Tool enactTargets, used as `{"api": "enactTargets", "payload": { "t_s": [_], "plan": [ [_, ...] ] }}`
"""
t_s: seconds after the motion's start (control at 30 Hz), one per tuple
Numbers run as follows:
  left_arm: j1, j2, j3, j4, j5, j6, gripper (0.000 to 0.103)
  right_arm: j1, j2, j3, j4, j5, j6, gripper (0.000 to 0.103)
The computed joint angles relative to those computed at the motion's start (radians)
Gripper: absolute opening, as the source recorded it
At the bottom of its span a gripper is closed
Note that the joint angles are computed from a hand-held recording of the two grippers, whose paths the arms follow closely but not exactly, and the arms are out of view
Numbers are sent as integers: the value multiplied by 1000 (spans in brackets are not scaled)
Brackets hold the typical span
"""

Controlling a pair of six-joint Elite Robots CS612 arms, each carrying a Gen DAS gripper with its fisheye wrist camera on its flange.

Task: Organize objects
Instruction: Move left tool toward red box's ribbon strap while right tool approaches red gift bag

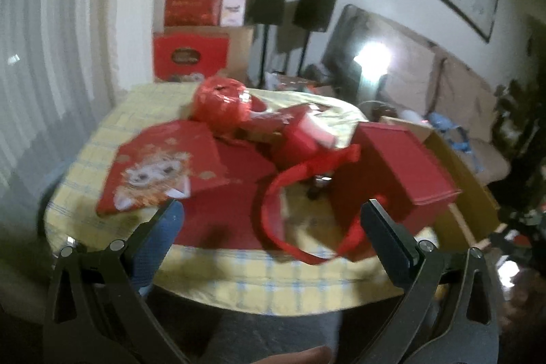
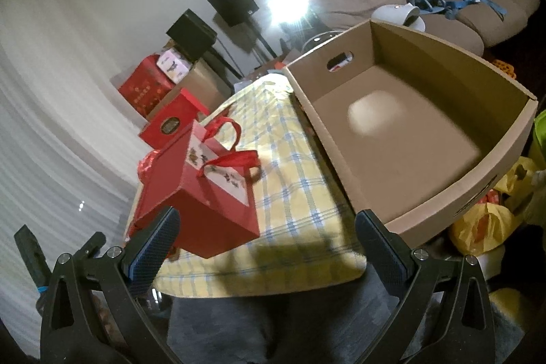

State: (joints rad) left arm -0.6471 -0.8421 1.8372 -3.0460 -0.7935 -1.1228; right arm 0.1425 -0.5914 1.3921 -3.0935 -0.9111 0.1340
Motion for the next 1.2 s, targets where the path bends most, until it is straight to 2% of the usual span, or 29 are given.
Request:
{"api": "enactTargets", "payload": {
  "t_s": [0.07, 0.13, 0.2, 0.27, 0.37, 0.47, 0.53, 0.6, 0.63, 0.73, 0.83, 0.93, 1.0, 1.1, 1.2],
  "plan": [
    [-3, 4, -8, 49, 46, -2, 103, 1, 7, -6, -5, -3, 0, 103],
    [-2, 11, -13, 43, 56, 21, 103, 1, 16, -15, -10, 2, 1, 103],
    [10, 20, -8, -48, -4, 69, 103, -1, 27, -26, -17, 25, 3, 103],
    [24, 29, 0, -145, -71, 82, 103, -8, 40, -35, -40, 73, 18, 103],
    [32, 55, 14, -295, -99, 65, 103, -12, 51, -41, -79, 103, 42, 103],
    [40, 60, 13, -305, -127, 48, 103, -13, 55, -45, -96, 96, 47, 103],
    [57, 57, 7, -270, -211, 30, 103, -15, 60, -48, -109, 96, 59, 103],
    [72, 64, 1, -293, -304, 47, 103, -16, 66, -50, -129, 94, 77, 103],
    [71, 69, 1, -310, -312, 54, 103, -16, 69, -52, -133, 94, 81, 103],
    [56, 80, -8, -333, -270, 140, 103, -15, 70, -53, -125, 86, 76, 103],
    [29, 78, -39, -245, -156, 274, 103, -14, 71, -53, -125, 82, 72, 103],
    [13, 82, -68, -166, -87, 377, 103, -13, 73, -54, -119, 80, 65, 103],
    [12, 87, -73, -163, -93, 375, 103, -12, 71, -52, -116, 76, 58, 103],
    [17, 101, -71, -223, -136, 356, 103, -11, 69, -48, -125, 69, 49, 103],
    [15, 118, -80, -262, -149, 370, 103, -10, 71, -50, -119, 66, 46, 103]
  ]
}}
